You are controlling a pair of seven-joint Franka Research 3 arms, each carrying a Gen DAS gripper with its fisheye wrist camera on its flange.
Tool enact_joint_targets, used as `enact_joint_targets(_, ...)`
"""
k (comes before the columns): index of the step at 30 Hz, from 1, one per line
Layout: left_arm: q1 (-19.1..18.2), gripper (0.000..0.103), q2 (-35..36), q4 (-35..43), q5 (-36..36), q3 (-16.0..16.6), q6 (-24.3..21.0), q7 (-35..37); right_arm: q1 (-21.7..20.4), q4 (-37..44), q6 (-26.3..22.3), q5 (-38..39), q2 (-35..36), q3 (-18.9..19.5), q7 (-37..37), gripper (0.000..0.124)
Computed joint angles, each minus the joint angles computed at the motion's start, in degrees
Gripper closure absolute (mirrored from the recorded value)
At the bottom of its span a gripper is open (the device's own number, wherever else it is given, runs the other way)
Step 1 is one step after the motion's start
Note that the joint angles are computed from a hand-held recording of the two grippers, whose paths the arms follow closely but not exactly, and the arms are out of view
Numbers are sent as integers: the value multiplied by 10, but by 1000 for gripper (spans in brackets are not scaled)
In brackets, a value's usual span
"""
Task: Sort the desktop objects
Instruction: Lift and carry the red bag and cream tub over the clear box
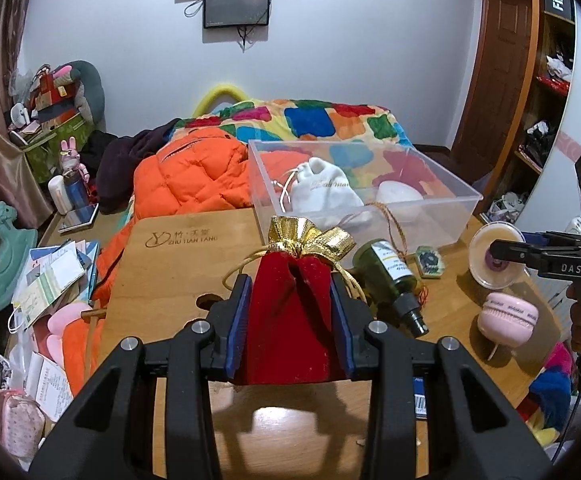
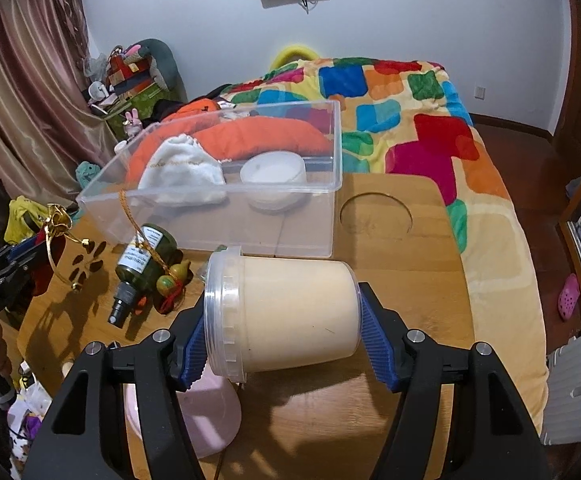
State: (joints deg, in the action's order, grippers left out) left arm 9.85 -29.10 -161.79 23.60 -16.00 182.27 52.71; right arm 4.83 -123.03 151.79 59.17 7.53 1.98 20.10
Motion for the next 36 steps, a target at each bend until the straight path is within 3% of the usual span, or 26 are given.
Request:
enact_joint_targets(20, 25, 66, -3, 30, 4, -32, 14, -4, 13, -10, -12, 24, -52, -13, -40, 62)
enact_joint_targets(36, 7, 66, 23, 81, 19, -1, 6, 11, 20, 20, -20, 34, -54, -15, -48, 62)
